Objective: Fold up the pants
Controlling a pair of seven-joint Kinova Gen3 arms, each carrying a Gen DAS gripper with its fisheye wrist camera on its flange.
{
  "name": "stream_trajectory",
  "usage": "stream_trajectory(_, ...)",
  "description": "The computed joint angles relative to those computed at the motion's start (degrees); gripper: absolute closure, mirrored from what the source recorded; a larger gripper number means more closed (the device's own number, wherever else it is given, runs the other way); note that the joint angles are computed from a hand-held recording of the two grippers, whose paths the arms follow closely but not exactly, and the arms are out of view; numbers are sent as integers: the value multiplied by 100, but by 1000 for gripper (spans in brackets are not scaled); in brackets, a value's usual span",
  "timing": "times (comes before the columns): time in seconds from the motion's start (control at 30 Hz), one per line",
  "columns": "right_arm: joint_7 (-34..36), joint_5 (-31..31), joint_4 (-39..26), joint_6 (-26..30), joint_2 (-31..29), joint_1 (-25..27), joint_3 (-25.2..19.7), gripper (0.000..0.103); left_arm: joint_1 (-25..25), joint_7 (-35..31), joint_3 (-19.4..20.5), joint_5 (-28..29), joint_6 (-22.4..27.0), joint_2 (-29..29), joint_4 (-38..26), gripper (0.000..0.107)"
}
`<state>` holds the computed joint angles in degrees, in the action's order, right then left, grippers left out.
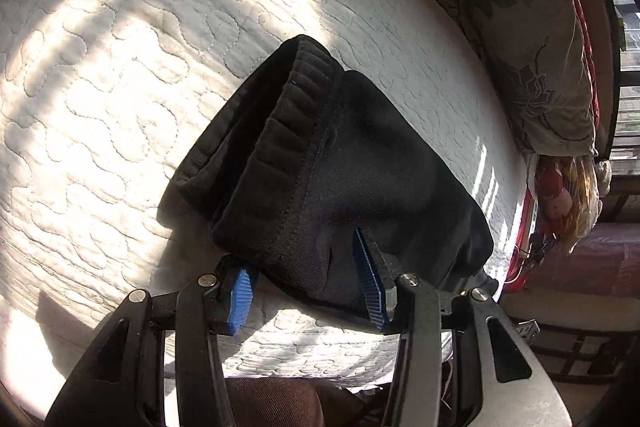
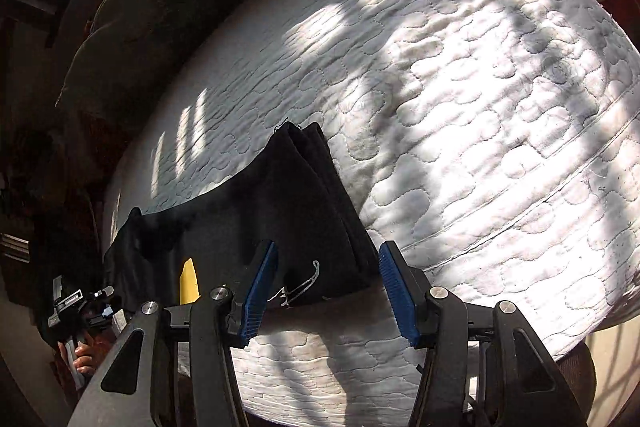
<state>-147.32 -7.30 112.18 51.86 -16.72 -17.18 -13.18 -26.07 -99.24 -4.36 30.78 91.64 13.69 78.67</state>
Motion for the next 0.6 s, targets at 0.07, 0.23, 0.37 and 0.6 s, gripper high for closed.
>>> stream_trajectory(0.07,-51,-39,42,-83,0,-143,139,77,98,39,-24,-170,-15,-22,-172,88)
stream_trajectory(0.23,249,-662,247,-290,-269,-38,349,80,211,-559,6,-728,-276,-288,-260,90)
stream_trajectory(0.37,253,-790,323,-298,-247,18,306,80,150,-686,-76,-806,-287,-170,-7,90)
stream_trajectory(0.6,203,-351,-116,244,-128,91,106,72,-219,-955,-240,-415,-178,-344,237,66)
